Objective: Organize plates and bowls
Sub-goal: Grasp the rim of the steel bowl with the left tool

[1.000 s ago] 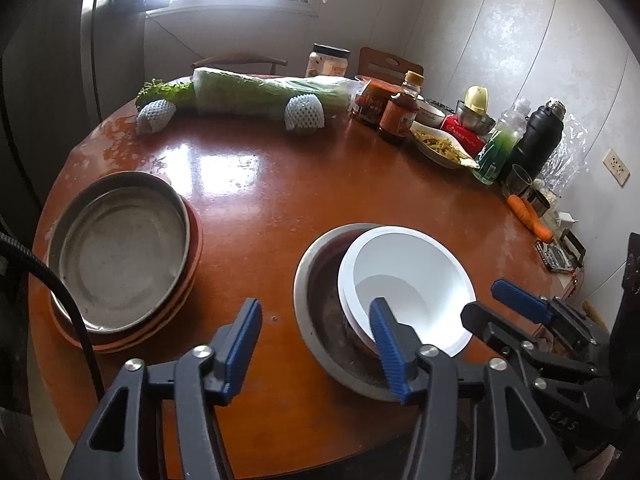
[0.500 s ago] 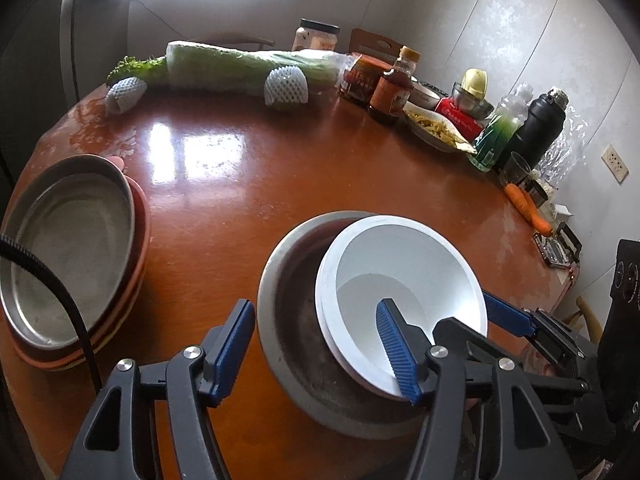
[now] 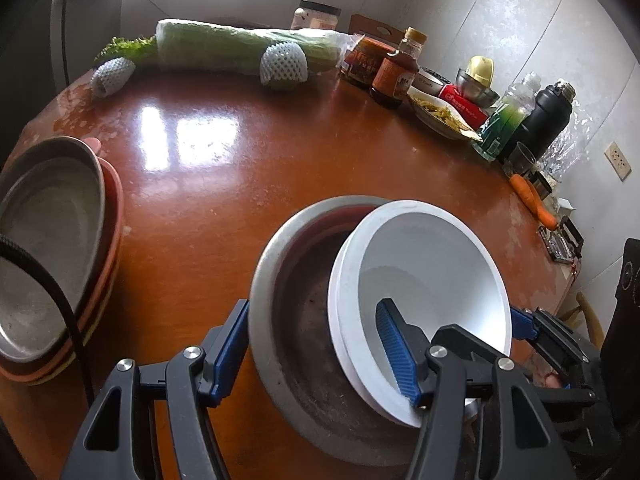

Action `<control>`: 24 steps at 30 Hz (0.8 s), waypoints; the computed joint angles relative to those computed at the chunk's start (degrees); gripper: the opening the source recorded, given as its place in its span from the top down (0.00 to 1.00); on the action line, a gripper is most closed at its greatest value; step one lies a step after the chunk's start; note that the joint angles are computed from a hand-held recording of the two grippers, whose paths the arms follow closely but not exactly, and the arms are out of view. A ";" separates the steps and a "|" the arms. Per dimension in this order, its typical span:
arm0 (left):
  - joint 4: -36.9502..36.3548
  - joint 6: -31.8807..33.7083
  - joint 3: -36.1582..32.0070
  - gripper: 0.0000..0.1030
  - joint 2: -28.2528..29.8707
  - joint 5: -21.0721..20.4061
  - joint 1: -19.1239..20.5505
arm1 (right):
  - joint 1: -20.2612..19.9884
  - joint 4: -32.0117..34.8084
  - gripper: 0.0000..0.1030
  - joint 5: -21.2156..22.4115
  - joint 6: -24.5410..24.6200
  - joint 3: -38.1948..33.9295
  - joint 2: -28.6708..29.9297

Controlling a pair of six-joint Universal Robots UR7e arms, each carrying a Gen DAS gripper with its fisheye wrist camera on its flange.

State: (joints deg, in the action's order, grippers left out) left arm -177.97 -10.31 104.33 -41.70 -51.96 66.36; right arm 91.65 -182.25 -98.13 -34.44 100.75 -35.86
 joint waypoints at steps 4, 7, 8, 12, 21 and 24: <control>0.84 0.27 -0.74 0.43 0.31 -1.78 0.36 | 0.00 -1.33 0.40 0.09 -1.41 0.32 0.07; 1.01 0.78 -1.22 0.43 0.74 -1.33 0.20 | -0.20 -1.17 0.42 0.22 -1.37 0.19 -0.02; 0.99 0.91 -1.38 0.43 0.89 -1.46 0.18 | -0.31 -0.99 0.42 0.32 -1.35 0.15 -0.06; 1.04 1.21 -1.57 0.43 0.98 -2.25 0.24 | -0.46 -1.23 0.42 0.39 -1.07 0.06 -0.11; 0.06 1.96 -1.00 0.43 0.59 -2.59 -0.24 | -0.45 -2.15 0.43 0.73 -0.94 0.93 -1.01; -1.00 2.12 -0.02 0.43 -0.09 -2.41 -0.61 | -0.14 -2.79 0.43 0.83 -1.12 1.43 -1.30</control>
State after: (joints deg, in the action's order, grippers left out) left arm -178.97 -8.19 104.31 -41.78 -54.37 65.76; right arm 91.51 -185.04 -97.30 -35.57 102.17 -37.16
